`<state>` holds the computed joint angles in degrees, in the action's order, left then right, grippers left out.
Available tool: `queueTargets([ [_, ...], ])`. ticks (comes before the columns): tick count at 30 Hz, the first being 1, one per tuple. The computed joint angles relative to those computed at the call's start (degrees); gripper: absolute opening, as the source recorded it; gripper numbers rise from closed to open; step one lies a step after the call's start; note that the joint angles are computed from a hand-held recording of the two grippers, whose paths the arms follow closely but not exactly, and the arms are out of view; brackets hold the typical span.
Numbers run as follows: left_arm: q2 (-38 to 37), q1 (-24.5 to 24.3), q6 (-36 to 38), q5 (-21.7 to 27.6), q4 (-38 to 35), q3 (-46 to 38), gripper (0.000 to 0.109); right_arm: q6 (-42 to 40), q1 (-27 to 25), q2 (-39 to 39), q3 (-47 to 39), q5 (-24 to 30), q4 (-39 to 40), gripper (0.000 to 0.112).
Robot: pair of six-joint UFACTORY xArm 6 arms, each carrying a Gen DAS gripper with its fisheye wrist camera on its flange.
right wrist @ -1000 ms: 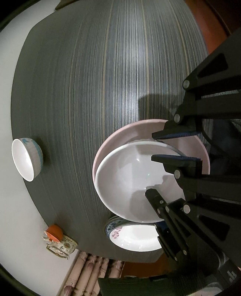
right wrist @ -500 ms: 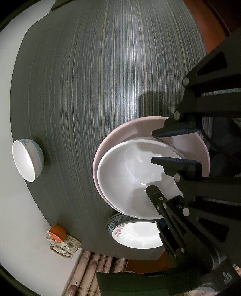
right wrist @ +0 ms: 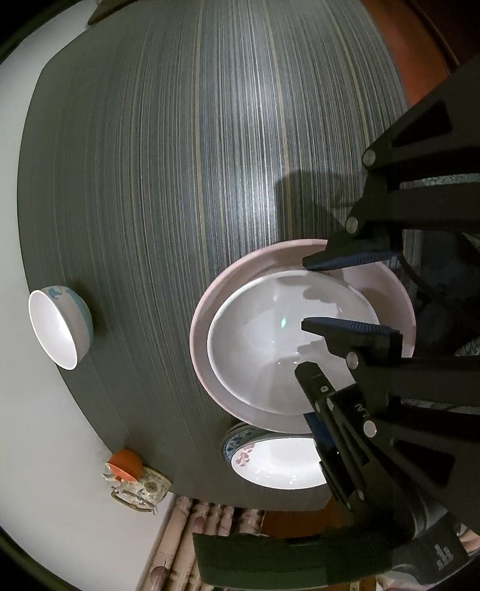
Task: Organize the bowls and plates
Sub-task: 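Open both tools to release the white bowl inside the pink bowl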
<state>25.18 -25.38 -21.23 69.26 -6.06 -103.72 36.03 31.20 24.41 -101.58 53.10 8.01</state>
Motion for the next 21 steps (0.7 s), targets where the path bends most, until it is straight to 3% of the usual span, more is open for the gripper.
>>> queueTargets([
  [4,-1.68,0.27,1.06,-2.91,-0.04,2.02,0.033,0.22,-0.12,-0.99,1.59,-1.45,0.30,0.027],
  [7,-3.48,0.56,1.56,-5.95,0.57,4.28,0.043,0.46,-0.18,-2.14,3.05,-2.64,-0.53,0.030],
  [17,-6.65,2.94,5.52,-10.94,-4.64,7.84,0.050,0.07,-0.64,-4.46,5.61,-7.48,-1.82,0.037],
  [21,-7.82,4.25,6.35,-15.55,-5.99,10.18,0.051,-2.16,-1.73,-4.44,5.71,-8.71,-0.64,0.037],
])
